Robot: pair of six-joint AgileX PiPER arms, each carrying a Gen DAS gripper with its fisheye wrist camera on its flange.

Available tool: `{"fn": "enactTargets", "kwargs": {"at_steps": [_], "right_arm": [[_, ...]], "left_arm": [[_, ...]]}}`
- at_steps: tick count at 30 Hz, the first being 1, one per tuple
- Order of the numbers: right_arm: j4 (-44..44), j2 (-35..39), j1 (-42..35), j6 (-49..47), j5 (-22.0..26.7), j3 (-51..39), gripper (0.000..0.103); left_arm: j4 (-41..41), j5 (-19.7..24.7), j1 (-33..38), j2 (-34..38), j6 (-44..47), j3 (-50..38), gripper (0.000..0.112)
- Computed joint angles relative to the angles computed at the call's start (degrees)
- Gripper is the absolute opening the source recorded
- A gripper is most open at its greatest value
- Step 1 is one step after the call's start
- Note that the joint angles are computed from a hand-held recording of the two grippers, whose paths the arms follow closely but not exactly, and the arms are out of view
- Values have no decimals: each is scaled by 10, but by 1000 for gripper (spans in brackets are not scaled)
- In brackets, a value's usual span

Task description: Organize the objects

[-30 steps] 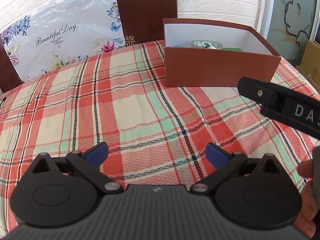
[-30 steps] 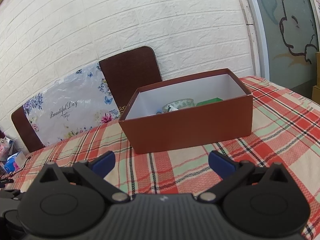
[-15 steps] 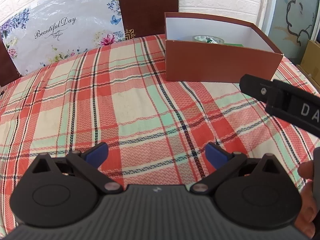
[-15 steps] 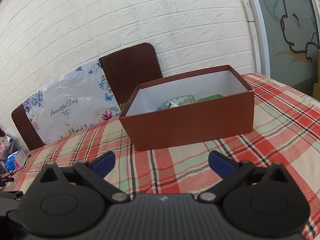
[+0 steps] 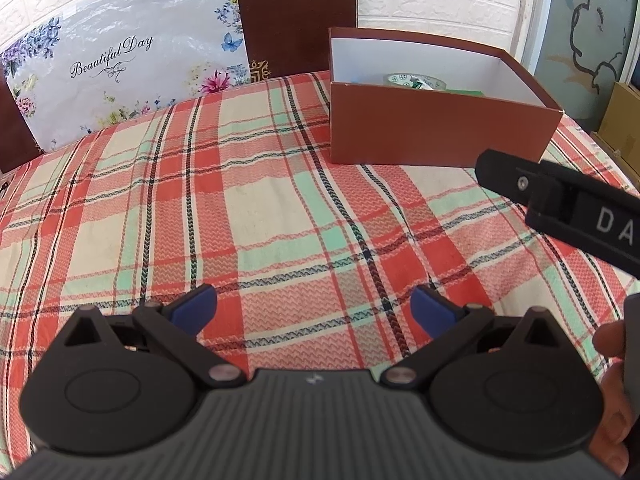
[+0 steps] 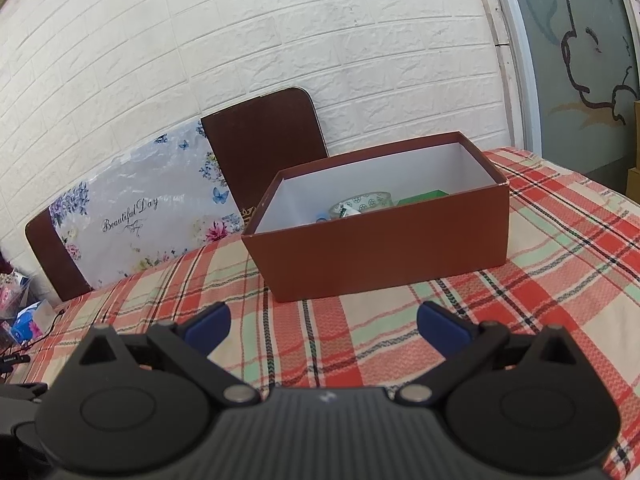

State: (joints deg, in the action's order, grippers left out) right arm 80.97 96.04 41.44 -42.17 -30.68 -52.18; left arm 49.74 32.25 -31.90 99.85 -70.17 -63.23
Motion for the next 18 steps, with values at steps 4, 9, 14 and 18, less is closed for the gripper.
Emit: {"fn": "enactTargets", "kwargs": {"at_steps": [4,9,14,18], "right_arm": [[2,2,1,-3,-1,-3,103],[4,3,1,-5,-1,-4,103],[5,6,1,-7,1,-6,103],[2,10,3,-6,-1,-7,103]], "left_arm": [[2,-1,1,-2,-3,2,103],[8,-1,1,-3,-14,4,103],[28,-11,4,-8,-35,13,103],[73,-14,-5,-13,-66,24,103]]}}
